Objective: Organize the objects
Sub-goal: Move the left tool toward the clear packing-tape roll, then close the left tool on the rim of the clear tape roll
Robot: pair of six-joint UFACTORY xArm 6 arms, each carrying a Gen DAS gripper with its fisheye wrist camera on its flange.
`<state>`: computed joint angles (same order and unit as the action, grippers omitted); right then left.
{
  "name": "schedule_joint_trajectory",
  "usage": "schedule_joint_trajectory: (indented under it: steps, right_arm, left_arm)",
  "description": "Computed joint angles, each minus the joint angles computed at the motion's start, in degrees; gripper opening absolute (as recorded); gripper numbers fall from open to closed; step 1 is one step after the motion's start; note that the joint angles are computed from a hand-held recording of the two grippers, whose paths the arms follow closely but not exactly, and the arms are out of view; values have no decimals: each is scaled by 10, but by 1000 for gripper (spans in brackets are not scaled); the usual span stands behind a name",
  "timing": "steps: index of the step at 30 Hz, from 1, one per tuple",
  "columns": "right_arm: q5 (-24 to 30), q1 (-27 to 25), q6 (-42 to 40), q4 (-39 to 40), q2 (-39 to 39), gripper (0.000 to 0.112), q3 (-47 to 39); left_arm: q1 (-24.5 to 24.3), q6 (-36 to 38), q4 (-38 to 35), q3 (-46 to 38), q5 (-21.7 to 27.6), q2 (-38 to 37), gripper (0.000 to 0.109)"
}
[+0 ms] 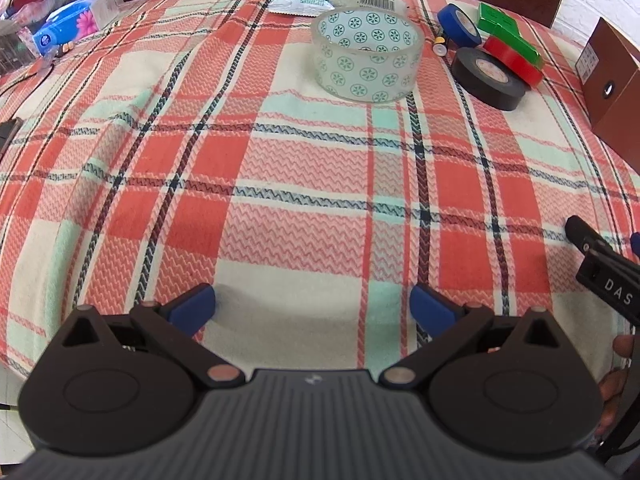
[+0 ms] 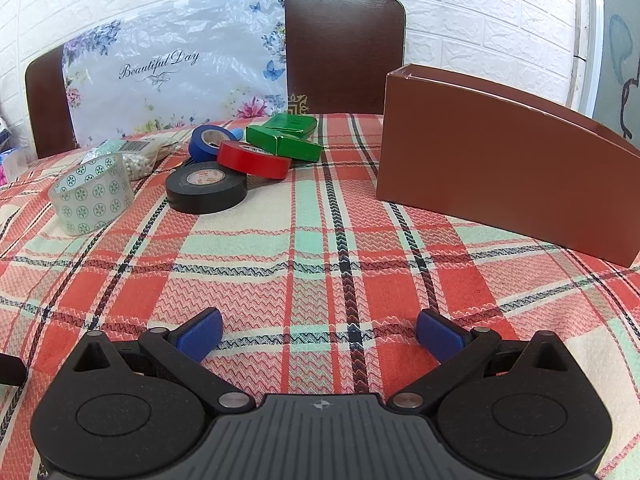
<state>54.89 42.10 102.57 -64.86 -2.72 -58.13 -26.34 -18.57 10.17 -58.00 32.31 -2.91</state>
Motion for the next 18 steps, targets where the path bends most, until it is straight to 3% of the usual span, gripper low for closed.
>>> schedule_joint_trajectory:
  steps: [9, 12, 16, 18]
  right_arm:
    - [3, 4, -9, 7, -8, 101, 1]
    - [-24, 10, 1, -39, -18, 97, 7]
    - [-81, 0, -68, -79, 15, 96, -39]
    - [-141, -20, -99, -82, 41, 94, -73]
  left_arm:
    - [6, 31, -26, 14, -23, -8, 103]
    - [24, 106, -79, 17, -62, -10, 103]
    - [56, 43, 30, -2, -145, 6, 102]
    - [62, 68, 22, -33, -168, 29, 102]
